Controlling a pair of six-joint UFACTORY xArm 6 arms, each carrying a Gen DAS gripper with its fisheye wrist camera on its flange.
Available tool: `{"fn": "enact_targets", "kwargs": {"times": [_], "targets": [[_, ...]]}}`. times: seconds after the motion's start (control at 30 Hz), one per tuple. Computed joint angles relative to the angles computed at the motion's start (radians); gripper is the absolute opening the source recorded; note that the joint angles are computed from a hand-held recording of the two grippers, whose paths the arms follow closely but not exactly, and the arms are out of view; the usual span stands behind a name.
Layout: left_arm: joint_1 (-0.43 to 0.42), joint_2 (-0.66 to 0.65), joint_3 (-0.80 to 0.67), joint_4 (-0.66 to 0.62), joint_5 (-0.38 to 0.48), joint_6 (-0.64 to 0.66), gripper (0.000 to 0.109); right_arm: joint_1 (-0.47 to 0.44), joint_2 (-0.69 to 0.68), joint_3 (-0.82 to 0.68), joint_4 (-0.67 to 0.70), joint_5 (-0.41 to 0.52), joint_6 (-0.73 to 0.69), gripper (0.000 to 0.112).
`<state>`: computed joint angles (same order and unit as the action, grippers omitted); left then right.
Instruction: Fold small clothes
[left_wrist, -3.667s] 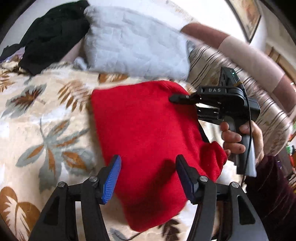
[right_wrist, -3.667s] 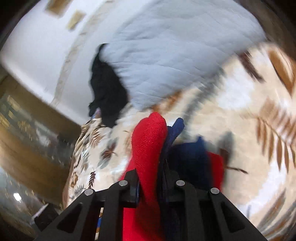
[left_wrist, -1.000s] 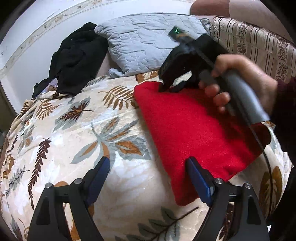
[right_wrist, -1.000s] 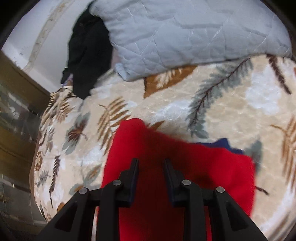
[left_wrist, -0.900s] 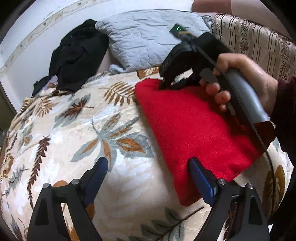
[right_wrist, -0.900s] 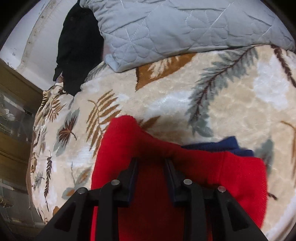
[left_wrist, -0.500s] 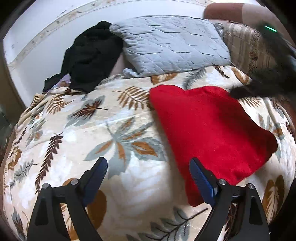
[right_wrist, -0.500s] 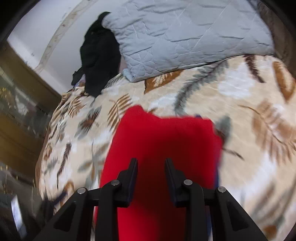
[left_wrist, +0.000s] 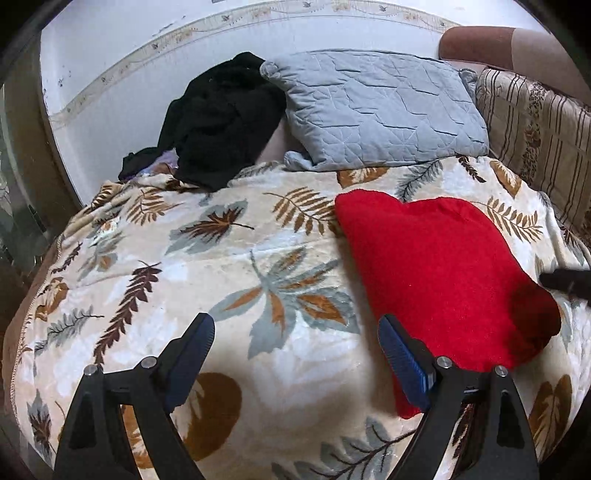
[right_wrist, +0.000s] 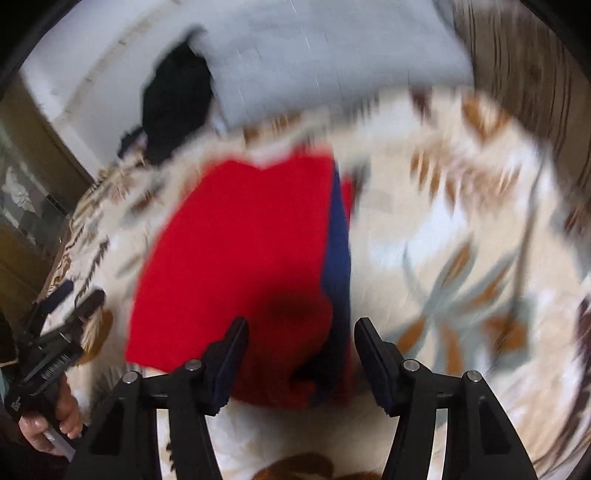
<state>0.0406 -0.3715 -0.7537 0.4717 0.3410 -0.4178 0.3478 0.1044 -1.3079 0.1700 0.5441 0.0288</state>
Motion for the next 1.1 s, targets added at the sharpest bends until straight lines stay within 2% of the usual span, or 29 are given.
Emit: {"fn": "enact_targets", "kwargs": {"times": [0.1, 0.17, 0.2, 0.27, 0.33, 0.4, 0.5, 0.6, 0.7, 0.8, 0.87, 1.1], "targets": [[0.002, 0.004, -0.005, -0.029, 0.001, 0.020, 0.090, 0.019, -0.033, 0.014, -0.097, -0.089, 0.043, 0.063], [0.002, 0.009, -0.012, -0.021, 0.002, 0.011, 0.090, 0.035, -0.035, 0.017, -0.070, -0.119, -0.002, 0.056], [0.001, 0.012, -0.014, -0.018, 0.004, 0.008, 0.090, 0.043, -0.027, 0.007, -0.018, -0.108, -0.047, 0.035], [-0.003, 0.020, -0.020, -0.017, 0.010, 0.007, 0.090, 0.058, -0.006, -0.015, 0.012, -0.055, -0.074, 0.032], [-0.007, 0.032, -0.027, -0.007, 0.021, 0.000, 0.090, 0.061, 0.007, -0.007, -0.031, -0.025, -0.043, 0.032], [-0.013, 0.044, -0.037, 0.013, 0.043, -0.015, 0.090, 0.049, 0.055, -0.048, -0.029, 0.093, -0.013, 0.032], [-0.022, 0.040, -0.050, 0.066, 0.078, -0.062, 0.090, 0.037, 0.031, -0.026, 0.030, 0.091, -0.039, 0.032], [-0.024, 0.007, -0.039, 0.070, 0.079, -0.080, 0.090, 0.031, -0.035, 0.015, 0.120, 0.076, -0.101, 0.036], [-0.032, -0.038, -0.023, 0.072, 0.088, -0.105, 0.090, 0.035, -0.125, 0.095, 0.130, 0.017, -0.133, 0.038], [-0.048, -0.096, 0.003, 0.082, 0.108, -0.134, 0.090, 0.049, -0.205, 0.176, 0.106, -0.066, -0.103, 0.069], [-0.062, -0.138, 0.022, 0.102, 0.131, -0.155, 0.090, 0.057, -0.268, 0.240, 0.106, -0.124, -0.091, 0.069], [-0.125, -0.266, 0.053, 0.186, 0.256, -0.219, 0.090, 0.084, -0.392, 0.347, 0.102, -0.171, -0.075, 0.069]]}}
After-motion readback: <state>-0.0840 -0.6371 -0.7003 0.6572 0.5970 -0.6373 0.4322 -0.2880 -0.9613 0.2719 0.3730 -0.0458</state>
